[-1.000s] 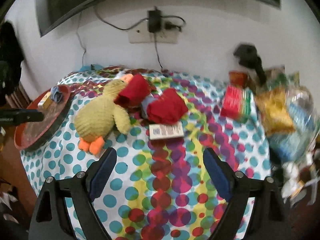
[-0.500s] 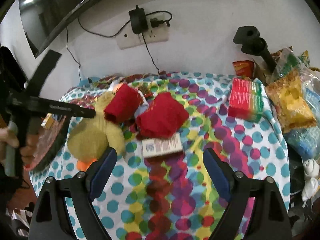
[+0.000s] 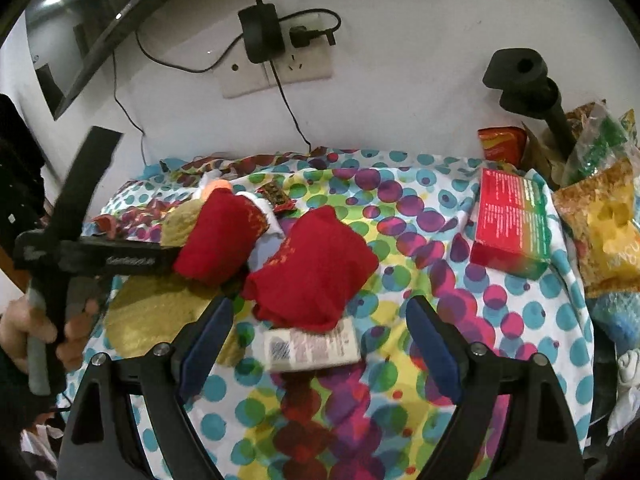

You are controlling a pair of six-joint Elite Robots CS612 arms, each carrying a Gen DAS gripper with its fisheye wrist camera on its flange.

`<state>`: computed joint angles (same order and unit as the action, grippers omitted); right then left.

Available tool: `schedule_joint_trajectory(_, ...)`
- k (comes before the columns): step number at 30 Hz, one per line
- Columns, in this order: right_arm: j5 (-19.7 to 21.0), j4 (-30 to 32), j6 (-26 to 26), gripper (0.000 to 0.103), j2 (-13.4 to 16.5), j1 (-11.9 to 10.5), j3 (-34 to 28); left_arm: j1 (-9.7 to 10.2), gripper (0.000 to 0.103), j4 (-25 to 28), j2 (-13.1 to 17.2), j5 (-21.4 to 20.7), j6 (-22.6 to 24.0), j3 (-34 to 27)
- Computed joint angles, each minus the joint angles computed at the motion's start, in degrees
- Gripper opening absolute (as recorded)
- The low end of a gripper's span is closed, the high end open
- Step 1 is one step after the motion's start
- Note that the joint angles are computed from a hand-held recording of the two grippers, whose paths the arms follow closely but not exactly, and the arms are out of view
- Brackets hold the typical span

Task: Organize objects
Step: 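Grasp the yellow duck toy with the left gripper while the right gripper grasps a red sock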

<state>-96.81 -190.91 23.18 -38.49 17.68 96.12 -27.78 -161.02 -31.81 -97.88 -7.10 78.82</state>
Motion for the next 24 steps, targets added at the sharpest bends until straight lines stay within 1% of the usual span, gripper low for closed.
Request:
schedule_joint_trajectory(2, -0.6, 0.7, -0.3, 0.087, 0.6, 0.1, -0.9, 0.08, 0.047, -1.5, -0.2, -0.3, 0.0, 0.6)
schedule_joint_trajectory(7, -0.6, 1.5, -1.9, 0.087, 2.0, 0.3, -3.2, 0.45, 0.046, -5.3, -0.6, -1.2, 0.5, 2.2)
schedule_joint_trajectory(9, -1.2, 2.1, -2.2, 0.087, 2.6, 0.5, -4.3, 0.55, 0.046, -5.9, -0.7, -1.6, 0.6, 2.5)
schedule_joint_trajectory(12, -1.7, 2.1, -2.5, 0.082, 3.5, 0.6, -5.5, 0.74, 0.046, -6.9, -1.1, -2.4, 1.0, 3.1)
schedule_joint_trajectory(13, -1.2, 2.6, -2.1, 0.077, 3.7, 0.5, -5.8, 0.77, 0.046, -7.6, -1.3, -2.4, 1.3, 3.5)
schedule_joint_trajectory(14, -0.8, 3.1, -1.8, 0.068, 3.9, 0.4, -6.1, 0.77, 0.046, -8.7, -1.5, -2.3, 1.8, 4.0)
schedule_joint_trajectory(15, -0.7, 3.4, -1.7, 0.064, 4.0, 0.4, -6.2, 0.7, 0.046, -9.4, -1.7, -1.8, 2.1, 4.4)
schedule_joint_trajectory(16, -0.5, 3.8, -1.5, 0.057, 4.1, 0.3, -6.4, 0.69, 0.046, -9.9, -1.9, -1.7, 2.3, 4.8)
schedule_joint_trajectory(17, -0.7, 4.3, -1.2, 0.053, 4.3, 0.3, -6.6, 0.82, 0.046, -10.7, -2.1, -2.3, 2.2, 5.2)
schedule_joint_trajectory(19, -1.0, 3.6, -1.4, 0.051, 4.6, 0.4, -6.7, 0.97, 0.046, -11.4, -2.3, -2.4, 2.0, 5.6)
schedule_joint_trajectory(20, -1.6, 3.4, -1.6, 0.046, 4.7, 0.5, -6.7, 1.04, 0.046, -11.8, -2.4, -2.5, 1.7, 5.8)
schedule_joint_trajectory(24, -2.8, 1.2, -1.8, 0.038, 5.0, 0.9, -6.5, 1.32, 0.045, -12.9, -3.1, -3.1, 0.6, 6.7)
